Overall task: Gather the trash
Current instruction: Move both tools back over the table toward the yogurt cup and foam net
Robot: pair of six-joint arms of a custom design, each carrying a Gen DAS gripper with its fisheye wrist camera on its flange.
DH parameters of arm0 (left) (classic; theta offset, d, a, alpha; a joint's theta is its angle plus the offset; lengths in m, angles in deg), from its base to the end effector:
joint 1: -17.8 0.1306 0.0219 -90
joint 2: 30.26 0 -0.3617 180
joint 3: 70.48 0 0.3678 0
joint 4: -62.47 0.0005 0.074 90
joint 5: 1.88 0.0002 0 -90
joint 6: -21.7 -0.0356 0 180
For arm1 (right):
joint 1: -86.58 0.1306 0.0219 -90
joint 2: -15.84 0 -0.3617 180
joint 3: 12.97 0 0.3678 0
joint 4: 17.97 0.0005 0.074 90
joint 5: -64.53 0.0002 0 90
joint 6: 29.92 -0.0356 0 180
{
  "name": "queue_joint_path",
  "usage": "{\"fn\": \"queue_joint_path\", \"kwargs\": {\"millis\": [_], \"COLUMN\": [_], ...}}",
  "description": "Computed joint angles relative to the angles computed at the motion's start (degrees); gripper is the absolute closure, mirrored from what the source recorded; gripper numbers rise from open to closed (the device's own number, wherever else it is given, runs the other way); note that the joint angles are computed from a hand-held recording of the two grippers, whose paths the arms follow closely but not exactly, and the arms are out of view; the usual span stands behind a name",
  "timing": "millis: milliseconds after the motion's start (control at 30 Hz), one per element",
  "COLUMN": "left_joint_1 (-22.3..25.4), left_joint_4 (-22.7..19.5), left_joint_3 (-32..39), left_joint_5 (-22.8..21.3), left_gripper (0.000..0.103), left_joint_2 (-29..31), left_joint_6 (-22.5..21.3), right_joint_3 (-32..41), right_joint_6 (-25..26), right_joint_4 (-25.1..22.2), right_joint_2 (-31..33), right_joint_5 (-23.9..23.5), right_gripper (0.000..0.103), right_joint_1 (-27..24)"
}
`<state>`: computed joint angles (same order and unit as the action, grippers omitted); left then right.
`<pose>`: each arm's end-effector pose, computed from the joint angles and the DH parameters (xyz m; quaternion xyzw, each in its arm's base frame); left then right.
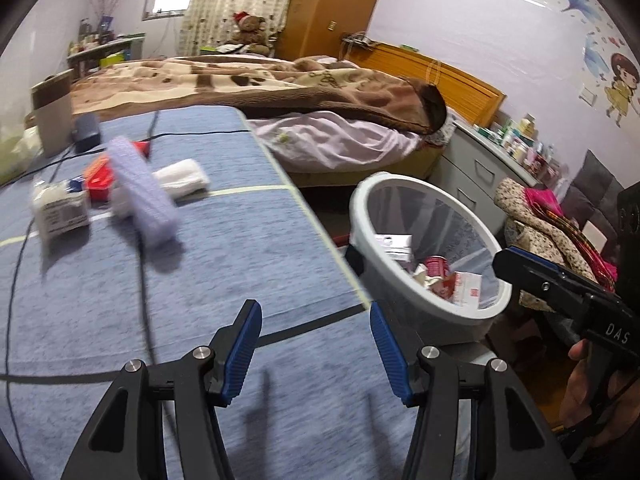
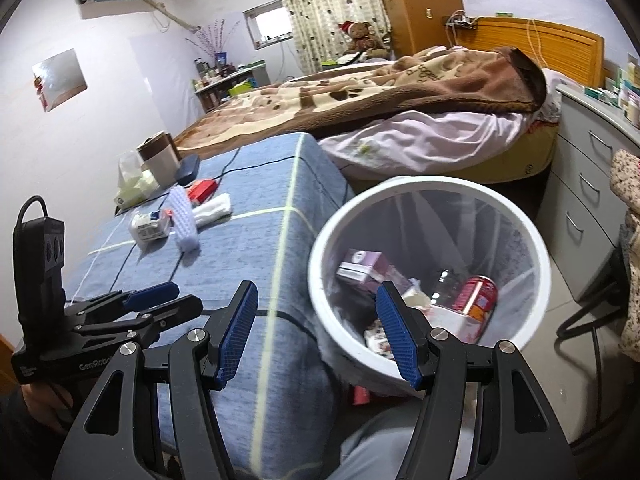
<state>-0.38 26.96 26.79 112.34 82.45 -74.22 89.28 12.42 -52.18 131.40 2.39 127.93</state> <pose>0.5492 -0.1962 0.2835 0.2610 0.8866 -0.2315 0.3038 0.4670 0.3881 0.2943 0.1369 0.8985 0.0864 0.4081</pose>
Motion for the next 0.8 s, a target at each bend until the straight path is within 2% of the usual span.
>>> {"fn": "queue_joint_path", "kwargs": {"millis": [100,200,467,533,800], "left_joint_1": [1.5,2.9,6.4,7.0,10.3], "left_joint_4": [0.4,0.9,0.9,0.4,0.1], "left_joint_3": [-0.8,-1.3,-0.4,0.1,2.2], "left_joint_5": [-0.6,-1.6,-3.5,-4.9,-6.0], "left_gripper": [0.046,0.046,0.046,0.046,0.046], "left_joint_2": [-0.5,-0.9,-0.5,-0.2,1.6], "left_joint_6": [0.6,1.1,2.4,2.3,3.7], "right_joint_3": [2.2,5.0,11.8,13.0,19.8], "right_joint_6": [1.2,2.8,7.3,7.9,10.7], "right_joint_4": [-0.3,-1.2,-3.0,-3.7,-6.4], "right_joint_2": [1.5,3.3,7.3,8.0,12.3], "right_joint_5": [-1.0,-2.1,-3.8,-4.3,-6.8], "right_gripper": [0.040,0.045,0.045,0.056,0.056], "right_joint_1": [0.1,0.1,0.3,0.3,0.2]}}
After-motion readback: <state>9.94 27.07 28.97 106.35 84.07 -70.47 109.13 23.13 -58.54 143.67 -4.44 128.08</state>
